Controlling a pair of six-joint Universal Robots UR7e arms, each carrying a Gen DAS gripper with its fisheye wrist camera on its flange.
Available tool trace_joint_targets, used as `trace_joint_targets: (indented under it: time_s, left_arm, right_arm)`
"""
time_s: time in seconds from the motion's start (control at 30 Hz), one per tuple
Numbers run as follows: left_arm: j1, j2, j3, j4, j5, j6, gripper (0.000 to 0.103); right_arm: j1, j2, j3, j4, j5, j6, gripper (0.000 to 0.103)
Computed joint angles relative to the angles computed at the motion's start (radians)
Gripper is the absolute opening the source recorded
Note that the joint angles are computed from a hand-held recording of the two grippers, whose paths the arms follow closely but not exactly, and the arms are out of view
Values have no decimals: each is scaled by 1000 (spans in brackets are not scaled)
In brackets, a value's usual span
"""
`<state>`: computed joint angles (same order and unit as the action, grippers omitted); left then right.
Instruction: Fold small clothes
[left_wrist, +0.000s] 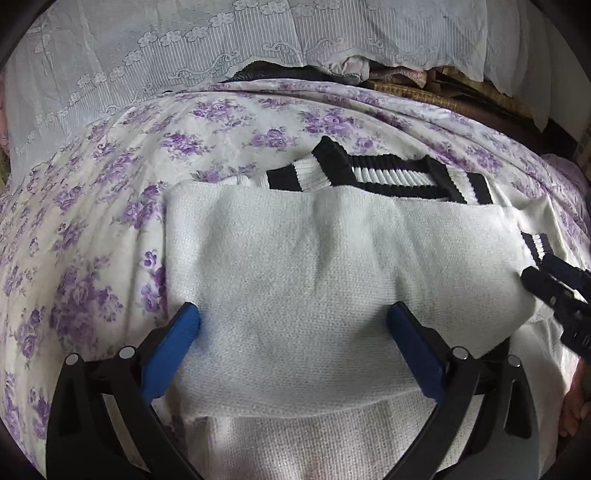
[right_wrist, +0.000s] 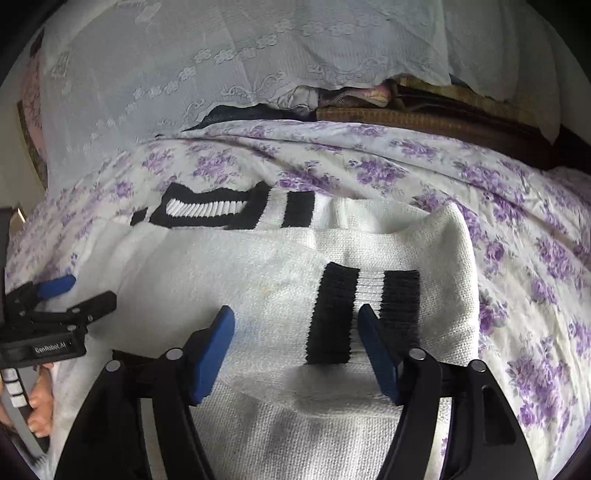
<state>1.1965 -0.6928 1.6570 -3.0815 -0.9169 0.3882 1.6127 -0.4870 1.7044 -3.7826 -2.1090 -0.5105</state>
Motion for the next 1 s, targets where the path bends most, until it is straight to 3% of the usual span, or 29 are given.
trace_joint_targets:
  time_s: [0.17, 0.4, 0.5, 0.6, 0.77, 1.0]
  left_arm:
    - [-20, -48, 106, -108, 18, 16, 99]
    - [-31, -135, 232, -118, -22, 5, 99]
    - [-31, -106, 207, -45, 36, -16, 99]
    - [-24, -101, 193, -4, 34, -34, 99]
    - [-30, -101, 203, -18, 48, -28, 99]
    - [-41, -115, 243, -76, 67, -14, 99]
  right_arm:
    - [-2, -25, 74, -94, 44, 16, 71]
    - [2, -61, 181, -126, 71, 31, 74]
    - [-3, -62, 175, -73, 49, 48, 83]
    - [-12, -65, 151, 40, 25, 93, 89]
    - [-10, -59, 154, 26, 30, 78, 92]
    - [-29, -74, 233, -158, 118, 74, 92]
